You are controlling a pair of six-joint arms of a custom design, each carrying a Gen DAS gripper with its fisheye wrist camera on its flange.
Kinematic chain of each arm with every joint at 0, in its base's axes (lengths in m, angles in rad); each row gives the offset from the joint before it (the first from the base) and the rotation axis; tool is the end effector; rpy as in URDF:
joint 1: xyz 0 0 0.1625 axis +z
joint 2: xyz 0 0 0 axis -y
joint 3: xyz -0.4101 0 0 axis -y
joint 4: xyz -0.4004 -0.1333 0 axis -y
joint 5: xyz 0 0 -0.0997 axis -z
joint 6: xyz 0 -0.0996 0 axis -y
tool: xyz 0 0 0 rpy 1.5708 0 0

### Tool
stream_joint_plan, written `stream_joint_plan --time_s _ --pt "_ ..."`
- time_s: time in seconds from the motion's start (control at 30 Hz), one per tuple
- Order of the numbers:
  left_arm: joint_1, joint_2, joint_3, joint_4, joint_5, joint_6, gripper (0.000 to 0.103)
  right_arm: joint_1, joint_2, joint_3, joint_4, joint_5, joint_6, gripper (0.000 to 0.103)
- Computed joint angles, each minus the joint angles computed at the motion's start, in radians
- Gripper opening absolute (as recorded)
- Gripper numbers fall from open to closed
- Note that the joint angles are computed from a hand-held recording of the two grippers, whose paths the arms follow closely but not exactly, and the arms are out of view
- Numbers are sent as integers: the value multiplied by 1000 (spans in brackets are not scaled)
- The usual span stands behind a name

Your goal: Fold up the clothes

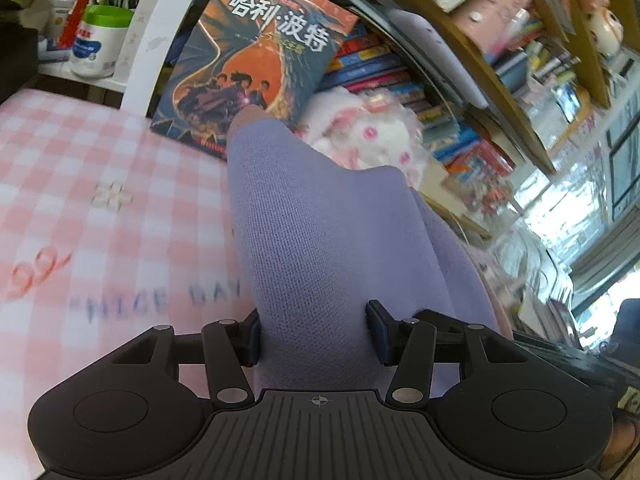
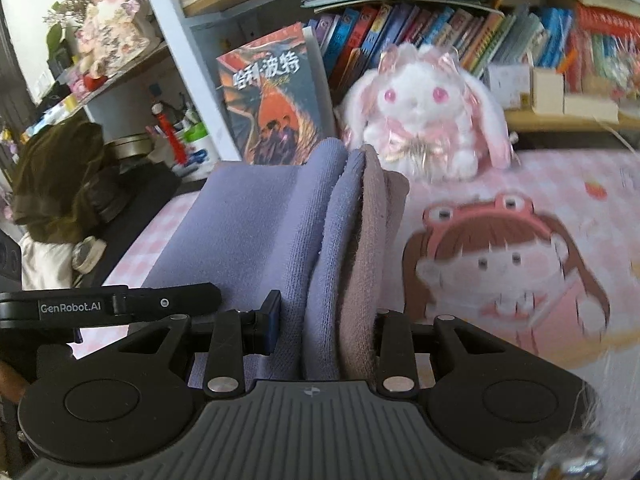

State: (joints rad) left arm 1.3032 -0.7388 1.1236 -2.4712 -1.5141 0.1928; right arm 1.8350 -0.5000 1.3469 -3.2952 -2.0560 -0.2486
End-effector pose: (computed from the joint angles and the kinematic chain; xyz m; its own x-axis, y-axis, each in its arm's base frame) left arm -0.0802 -0.8180 0.2510 -0.9082 0.3934 -0.1429 0.4117 0.7781 -0.4745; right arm 0.2814 -0.7076 0.0795 -0.8774 -0.0401 0.4781 -0.3949 0.6263 -0.6722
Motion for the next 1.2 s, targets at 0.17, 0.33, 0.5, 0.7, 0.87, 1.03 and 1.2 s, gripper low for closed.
stream_joint_plan --time_s 0.17,0.33,0.5,0.7,0.87,1.03,1.2 --pt "4 123 -183 50 10 7 50 -38 68 -157 64 28 -61 29" --pt "11 206 -307 101 15 3 50 -66 113 -251 108 52 -91 30" --pt "20 267 -398 171 47 -27 51 -97 138 -299 167 77 -71 30" --pt "38 278 -409 168 19 -76 59 -150 114 -265 190 178 53 36" --pt "31 265 -378 139 37 -70 60 -147 120 -269 188 163 74 44" --pt "12 229 -305 51 104 -44 66 -120 133 -293 187 69 26 66" --pt "-3 158 -167 -109 166 -7 73 -102 106 -231 67 3 19 77"
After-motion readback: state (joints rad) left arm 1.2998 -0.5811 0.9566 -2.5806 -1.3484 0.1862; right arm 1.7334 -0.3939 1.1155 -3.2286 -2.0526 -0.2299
